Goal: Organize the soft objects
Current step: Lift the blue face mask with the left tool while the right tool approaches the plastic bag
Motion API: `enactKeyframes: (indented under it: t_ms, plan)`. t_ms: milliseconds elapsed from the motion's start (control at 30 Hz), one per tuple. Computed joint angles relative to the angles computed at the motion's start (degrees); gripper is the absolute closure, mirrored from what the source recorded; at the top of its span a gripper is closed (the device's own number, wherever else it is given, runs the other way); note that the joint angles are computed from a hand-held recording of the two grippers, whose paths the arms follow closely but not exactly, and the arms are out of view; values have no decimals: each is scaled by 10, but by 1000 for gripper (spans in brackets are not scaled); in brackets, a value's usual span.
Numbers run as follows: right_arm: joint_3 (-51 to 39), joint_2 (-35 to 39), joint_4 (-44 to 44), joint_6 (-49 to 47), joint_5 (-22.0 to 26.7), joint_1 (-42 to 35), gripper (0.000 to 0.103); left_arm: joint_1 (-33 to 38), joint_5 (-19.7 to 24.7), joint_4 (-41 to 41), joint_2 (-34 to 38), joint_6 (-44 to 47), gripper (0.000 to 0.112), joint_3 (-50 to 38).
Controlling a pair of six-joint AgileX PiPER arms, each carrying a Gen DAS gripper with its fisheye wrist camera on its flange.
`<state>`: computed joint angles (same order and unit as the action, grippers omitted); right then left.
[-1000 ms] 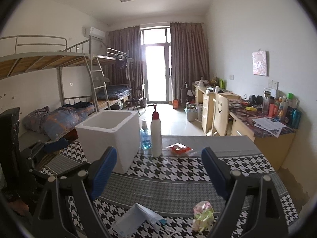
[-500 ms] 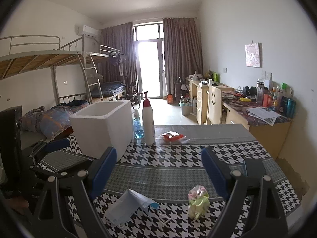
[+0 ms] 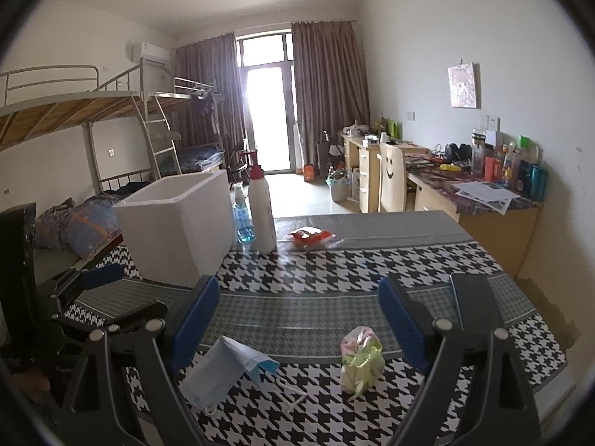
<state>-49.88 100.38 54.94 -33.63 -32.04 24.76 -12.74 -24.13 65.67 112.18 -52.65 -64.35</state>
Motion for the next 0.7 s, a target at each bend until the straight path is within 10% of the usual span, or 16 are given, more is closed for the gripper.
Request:
enactKeyframes:
  t_ms: [700]
  plan:
    - [18,31,11,24,17,-26,13,-17,18,66,45,-68,10,-19]
